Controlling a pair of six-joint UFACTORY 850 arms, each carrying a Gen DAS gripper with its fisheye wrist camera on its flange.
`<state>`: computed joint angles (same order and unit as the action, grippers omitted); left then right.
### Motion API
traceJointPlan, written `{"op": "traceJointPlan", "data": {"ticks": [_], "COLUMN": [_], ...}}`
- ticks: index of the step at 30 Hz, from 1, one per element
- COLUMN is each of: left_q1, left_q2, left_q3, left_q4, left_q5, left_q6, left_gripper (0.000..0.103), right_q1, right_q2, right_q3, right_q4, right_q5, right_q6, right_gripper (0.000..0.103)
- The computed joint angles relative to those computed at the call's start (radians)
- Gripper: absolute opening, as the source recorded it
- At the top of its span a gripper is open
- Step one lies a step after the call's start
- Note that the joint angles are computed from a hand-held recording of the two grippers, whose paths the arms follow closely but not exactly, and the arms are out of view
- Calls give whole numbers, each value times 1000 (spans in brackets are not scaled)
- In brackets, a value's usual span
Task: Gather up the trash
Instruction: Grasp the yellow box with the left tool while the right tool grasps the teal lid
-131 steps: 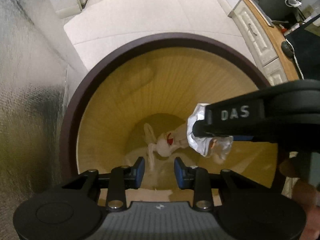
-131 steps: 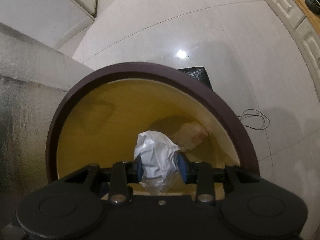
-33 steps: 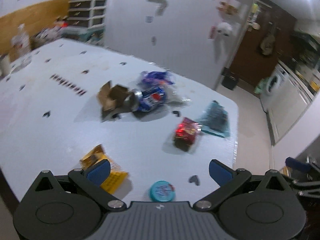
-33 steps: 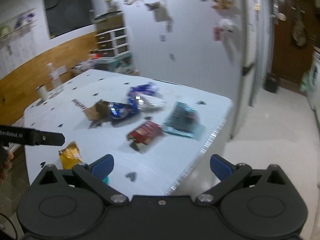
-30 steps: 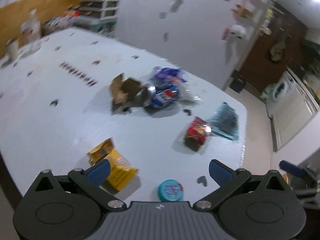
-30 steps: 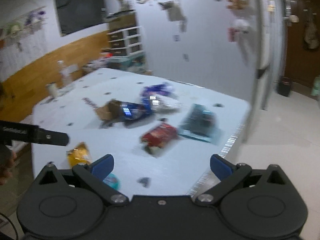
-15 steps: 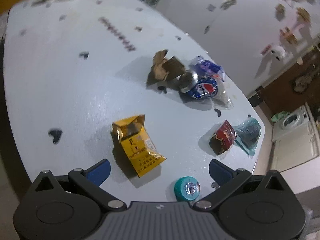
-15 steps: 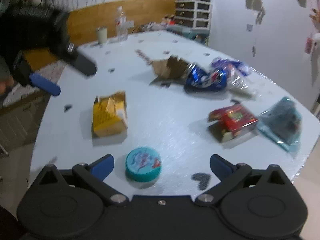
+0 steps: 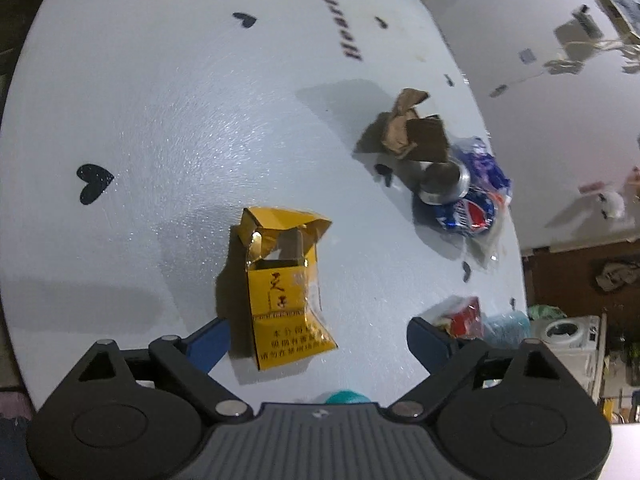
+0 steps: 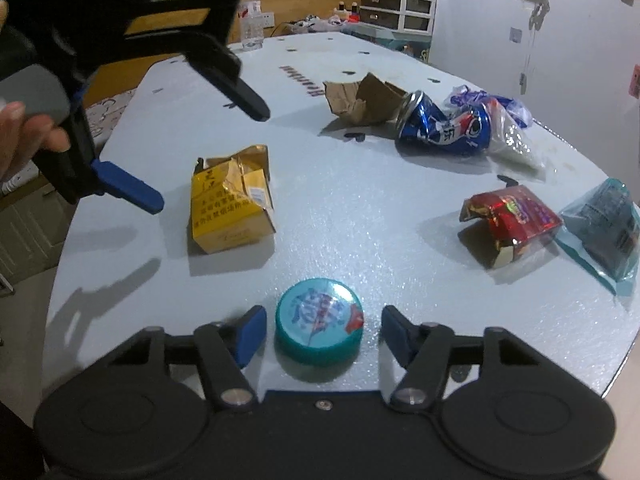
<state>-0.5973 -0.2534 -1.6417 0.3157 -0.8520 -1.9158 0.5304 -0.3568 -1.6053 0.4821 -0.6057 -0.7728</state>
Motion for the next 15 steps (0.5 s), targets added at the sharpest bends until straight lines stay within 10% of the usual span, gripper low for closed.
{"op": "traceJointPlan", "data": {"ticks": [15], "left_q1": [29], "left_q2": [-169], "left_q3": [-213], "left_q4": [-68], "left_q5": [-235], "left_q6": [90], "left_gripper": [71], "right_q1": [6], "right_q2": [-16], "right_q3": [-31], "right_q4": [-62], "right_q5": [-22], "right_q6": [69], "right_gripper": [58]}}
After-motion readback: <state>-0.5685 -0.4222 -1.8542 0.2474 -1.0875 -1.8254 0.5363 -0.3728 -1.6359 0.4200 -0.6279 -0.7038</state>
